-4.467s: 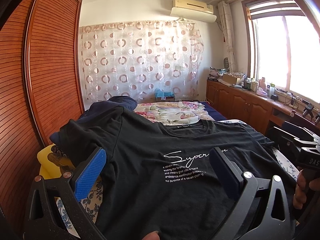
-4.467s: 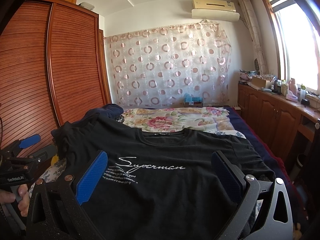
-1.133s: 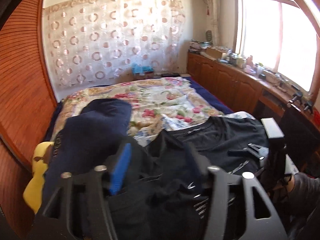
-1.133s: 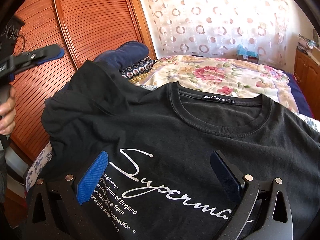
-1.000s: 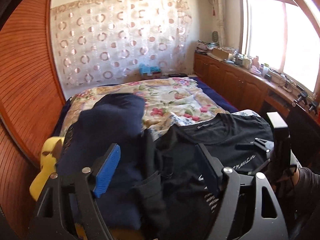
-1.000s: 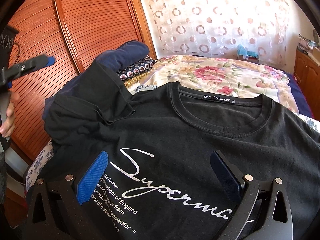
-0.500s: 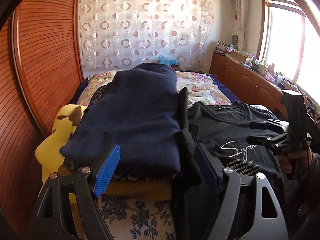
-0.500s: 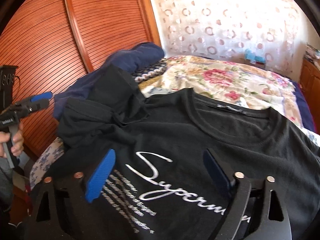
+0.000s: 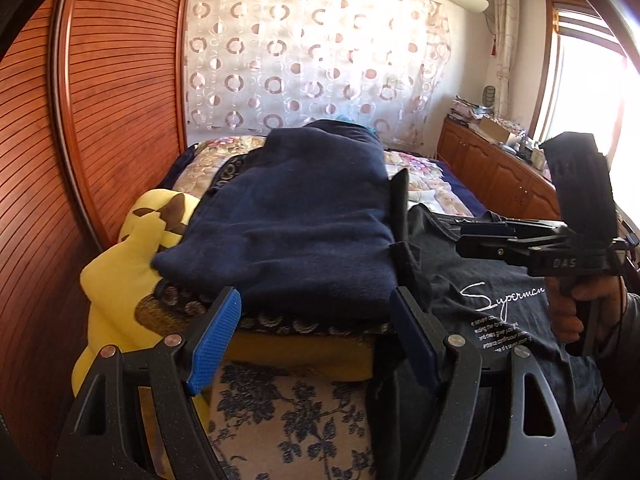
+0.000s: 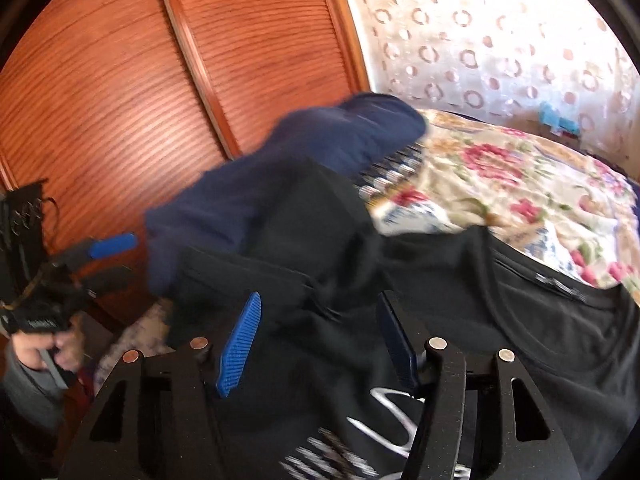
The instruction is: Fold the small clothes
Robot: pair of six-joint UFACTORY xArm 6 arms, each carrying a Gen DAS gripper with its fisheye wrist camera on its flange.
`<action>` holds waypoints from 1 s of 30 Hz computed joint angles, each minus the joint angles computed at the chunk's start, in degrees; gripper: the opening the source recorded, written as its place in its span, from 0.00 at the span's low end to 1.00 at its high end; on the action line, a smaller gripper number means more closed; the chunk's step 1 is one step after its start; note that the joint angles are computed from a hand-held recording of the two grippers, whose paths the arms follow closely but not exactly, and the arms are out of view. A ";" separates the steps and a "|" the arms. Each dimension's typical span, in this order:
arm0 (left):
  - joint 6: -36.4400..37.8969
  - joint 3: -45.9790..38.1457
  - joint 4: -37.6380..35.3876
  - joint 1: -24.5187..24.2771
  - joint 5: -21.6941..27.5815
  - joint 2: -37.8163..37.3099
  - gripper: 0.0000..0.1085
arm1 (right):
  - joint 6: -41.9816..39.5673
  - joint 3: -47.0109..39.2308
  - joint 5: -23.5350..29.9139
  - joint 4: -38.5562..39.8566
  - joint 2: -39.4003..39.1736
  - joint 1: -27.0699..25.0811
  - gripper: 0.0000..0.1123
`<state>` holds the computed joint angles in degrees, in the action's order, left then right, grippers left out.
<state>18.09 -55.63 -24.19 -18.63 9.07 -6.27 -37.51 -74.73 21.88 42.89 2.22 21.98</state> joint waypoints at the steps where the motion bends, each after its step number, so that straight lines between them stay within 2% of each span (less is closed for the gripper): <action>1: 0.37 0.60 -0.37 0.31 -0.52 -0.42 0.72 | -0.90 -0.50 0.25 0.81 0.17 0.76 0.55; 2: 0.42 0.99 -0.46 0.47 -0.84 -0.69 0.72 | -2.09 -0.11 0.23 1.73 -0.21 1.24 0.55; 4: 0.03 1.95 -0.51 0.71 -1.36 -1.48 0.72 | -2.86 -0.78 0.46 2.04 0.25 2.40 0.48; 8: 1.02 2.85 -2.21 0.98 -1.53 -2.20 0.72 | -1.02 -3.65 0.57 -0.86 3.71 3.58 0.42; 10: 0.27 3.25 -1.43 0.95 -1.65 -2.38 0.72 | -0.73 -5.29 1.62 -0.77 5.41 3.32 0.36; 11: -0.30 3.54 -0.81 0.93 -1.77 -2.51 0.72 | -1.05 -5.51 2.01 -0.23 5.72 3.10 0.31; 14: -0.43 3.70 -0.77 0.91 -1.86 -2.48 0.72 | -2.06 -5.83 3.72 0.34 5.64 2.65 0.07; 19: -2.35 3.77 1.09 0.82 -2.01 -2.54 0.72 | -5.58 -2.62 3.09 3.12 2.15 2.24 0.06; 24: -1.64 4.15 0.97 0.01 -2.82 -3.25 0.72 | -9.34 7.25 1.16 6.29 -7.15 1.17 0.06; 27: 0.37 3.63 -0.91 -0.83 -2.79 -2.92 0.72 | -10.63 14.09 2.67 8.53 -13.21 -0.86 0.06; 30: 1.71 3.02 -1.70 -1.69 -2.85 -2.19 0.72 | -6.54 19.48 3.38 4.09 -16.69 -2.31 0.07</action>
